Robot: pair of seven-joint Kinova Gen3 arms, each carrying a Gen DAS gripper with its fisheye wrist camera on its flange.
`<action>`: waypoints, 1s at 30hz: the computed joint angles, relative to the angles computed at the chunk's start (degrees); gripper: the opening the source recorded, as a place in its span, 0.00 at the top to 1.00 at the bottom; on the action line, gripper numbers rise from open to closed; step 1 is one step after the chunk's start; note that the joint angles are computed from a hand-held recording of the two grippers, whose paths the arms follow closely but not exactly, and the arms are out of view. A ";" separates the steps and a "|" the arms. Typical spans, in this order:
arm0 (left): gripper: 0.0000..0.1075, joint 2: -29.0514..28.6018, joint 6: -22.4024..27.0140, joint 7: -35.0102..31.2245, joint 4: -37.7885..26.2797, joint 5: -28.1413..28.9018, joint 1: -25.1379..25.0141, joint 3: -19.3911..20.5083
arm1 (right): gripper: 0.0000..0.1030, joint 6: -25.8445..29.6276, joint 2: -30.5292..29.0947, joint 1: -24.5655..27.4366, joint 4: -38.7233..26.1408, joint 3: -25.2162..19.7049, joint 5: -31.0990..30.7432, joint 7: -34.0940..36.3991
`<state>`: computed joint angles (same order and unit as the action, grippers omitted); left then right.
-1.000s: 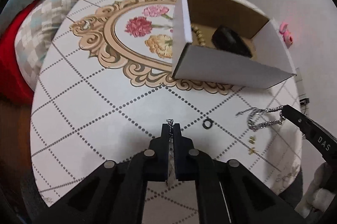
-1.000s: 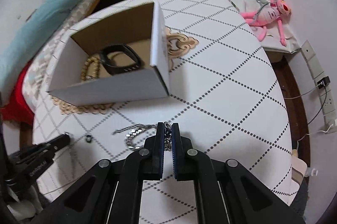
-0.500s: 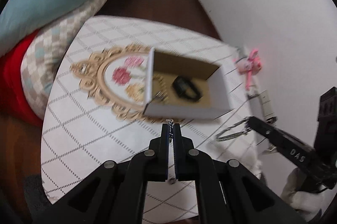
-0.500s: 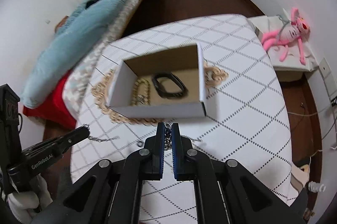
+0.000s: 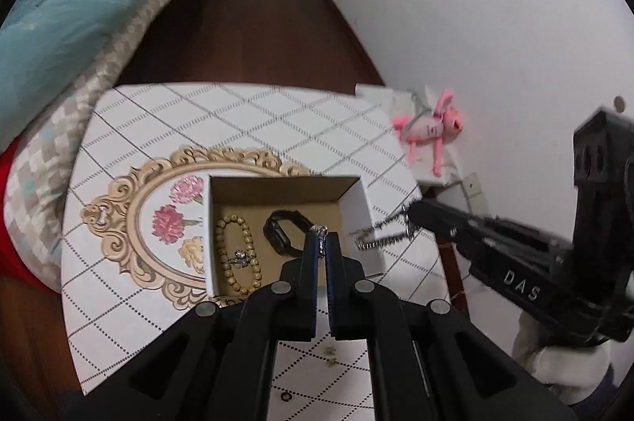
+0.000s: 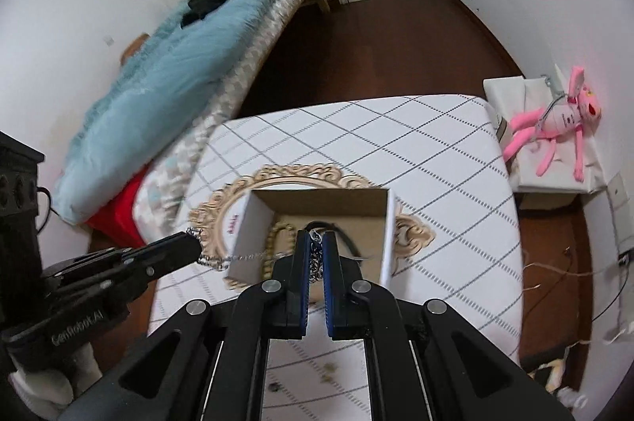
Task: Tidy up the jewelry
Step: 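Carry both chains into the white box and open both tools, then raise both open tools out of the box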
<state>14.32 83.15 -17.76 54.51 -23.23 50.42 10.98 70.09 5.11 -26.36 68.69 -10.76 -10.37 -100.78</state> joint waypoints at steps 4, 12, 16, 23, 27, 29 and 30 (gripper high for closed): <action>0.96 2.26 2.35 -1.02 -0.96 2.84 -2.33 -0.53 | 0.94 3.80 5.93 -1.52 -5.39 0.09 2.65 0.11; 0.47 5.59 10.23 1.46 -2.57 4.28 -2.61 -3.21 | 0.93 11.45 15.27 -6.19 -14.13 1.88 8.47 -0.28; 0.28 7.74 16.09 1.50 -4.84 -0.60 0.57 -4.20 | 0.60 11.33 15.60 -7.59 -13.11 3.15 10.97 -2.11; 0.04 8.94 19.34 1.62 -4.06 -3.92 3.41 -5.00 | 0.10 8.95 11.20 -12.17 -5.29 3.79 21.23 -8.06; 0.04 9.45 20.01 2.02 -4.24 -5.03 4.72 -5.02 | 0.02 7.69 8.83 -13.72 -0.28 2.81 25.58 -12.21; 0.04 9.42 19.96 2.55 -4.19 -5.09 5.07 -5.06 | 0.02 6.74 7.78 -13.28 1.46 2.15 25.54 -13.33; 0.04 9.20 19.83 3.05 -3.87 -5.09 5.26 -5.09 | 0.02 6.57 7.48 -13.24 1.97 1.90 25.91 -13.91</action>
